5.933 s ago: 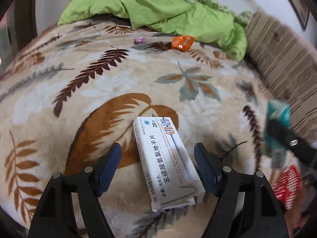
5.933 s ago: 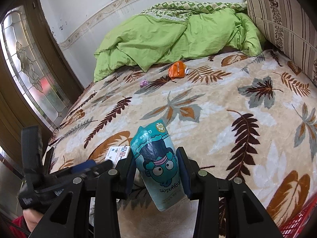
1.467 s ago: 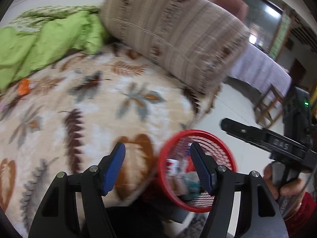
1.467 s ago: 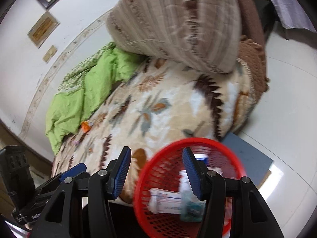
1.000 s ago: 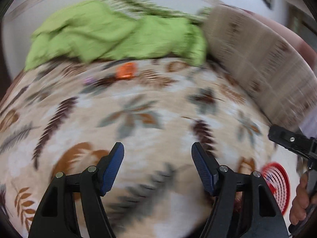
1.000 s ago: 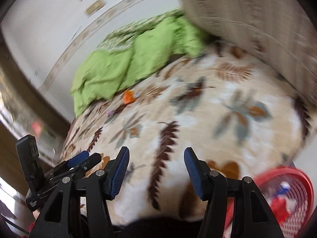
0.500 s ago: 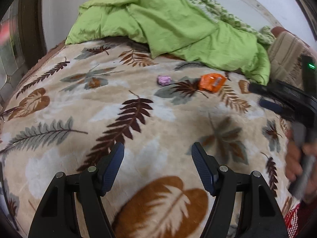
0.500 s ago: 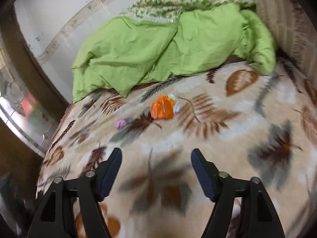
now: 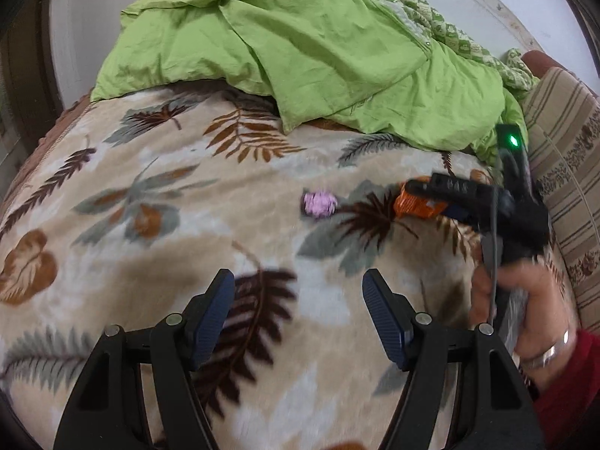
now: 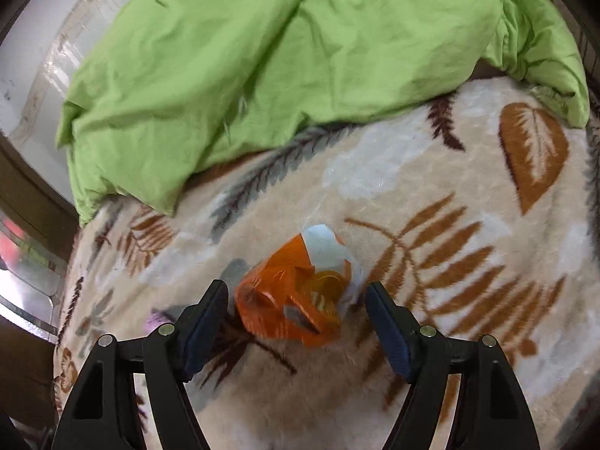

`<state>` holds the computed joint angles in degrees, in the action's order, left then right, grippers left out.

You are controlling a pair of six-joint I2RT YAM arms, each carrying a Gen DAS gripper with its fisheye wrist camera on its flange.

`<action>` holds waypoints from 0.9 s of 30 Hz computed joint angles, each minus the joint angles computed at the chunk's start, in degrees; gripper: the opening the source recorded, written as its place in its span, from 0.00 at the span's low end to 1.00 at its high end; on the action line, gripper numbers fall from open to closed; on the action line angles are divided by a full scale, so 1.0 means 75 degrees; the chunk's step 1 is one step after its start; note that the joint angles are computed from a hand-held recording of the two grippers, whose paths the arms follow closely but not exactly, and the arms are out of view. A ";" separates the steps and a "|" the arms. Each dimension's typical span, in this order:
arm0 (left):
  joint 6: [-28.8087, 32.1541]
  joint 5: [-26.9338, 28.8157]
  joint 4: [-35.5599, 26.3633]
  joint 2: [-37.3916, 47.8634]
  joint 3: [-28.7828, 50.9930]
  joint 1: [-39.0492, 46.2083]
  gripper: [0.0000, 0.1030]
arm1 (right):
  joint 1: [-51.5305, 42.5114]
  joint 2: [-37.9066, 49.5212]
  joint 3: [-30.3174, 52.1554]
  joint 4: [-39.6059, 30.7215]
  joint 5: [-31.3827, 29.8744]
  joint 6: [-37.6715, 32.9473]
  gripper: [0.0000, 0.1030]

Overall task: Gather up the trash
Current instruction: 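Grasp the pink crumpled paper with the left gripper while the right grasps the orange wrapper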

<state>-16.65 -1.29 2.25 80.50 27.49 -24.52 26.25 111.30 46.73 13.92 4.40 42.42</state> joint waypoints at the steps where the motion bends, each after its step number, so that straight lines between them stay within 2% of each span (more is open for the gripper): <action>1: 0.0029 0.0067 0.0088 0.0257 0.0156 0.0023 0.68 | 0.0039 0.0009 -0.0027 0.0085 0.0063 -0.0068 0.61; 3: 0.0054 0.0179 0.0289 0.0893 0.0560 0.0040 0.68 | 0.0106 -0.0145 -0.0213 0.0207 0.0144 -0.0166 0.55; 4: 0.0048 0.0173 0.0390 0.1287 0.0824 -0.0003 0.68 | 0.0119 -0.0276 -0.0388 0.0324 0.0116 -0.0158 0.46; 5: 0.0056 0.0131 0.0439 0.1550 0.1013 -0.0043 0.68 | 0.0167 -0.0453 -0.0584 0.0381 0.0135 -0.0124 0.32; 12: -0.0050 -0.0379 0.0748 0.3467 0.2393 -0.0238 0.67 | 0.0596 -0.2296 -0.2410 0.0885 0.0571 -0.0083 0.32; 15: -0.0097 -0.0676 0.0630 0.4060 0.2875 -0.0302 0.59 | 0.0607 -0.2888 -0.2911 0.0955 0.0443 -0.0032 0.32; 17: -0.0144 -0.0694 0.0542 0.4476 0.3194 -0.0272 0.42 | 0.0697 -0.3190 -0.3120 0.0910 0.0518 -0.0018 0.32; 19: -0.0153 -0.0743 0.0551 0.4746 0.3363 -0.0255 0.41 | 0.0851 -0.3423 -0.3281 0.0910 0.0599 0.0009 0.32; 22: -0.0019 -0.0748 0.0972 0.4723 0.3160 -0.0266 0.30 | 0.1199 -0.3720 -0.3451 0.0859 0.0849 0.0106 0.32; 27: -0.0094 -0.0520 0.1310 0.3880 0.2152 -0.0306 0.30 | 0.2015 -0.4264 -0.3757 0.0720 0.1249 0.0623 0.32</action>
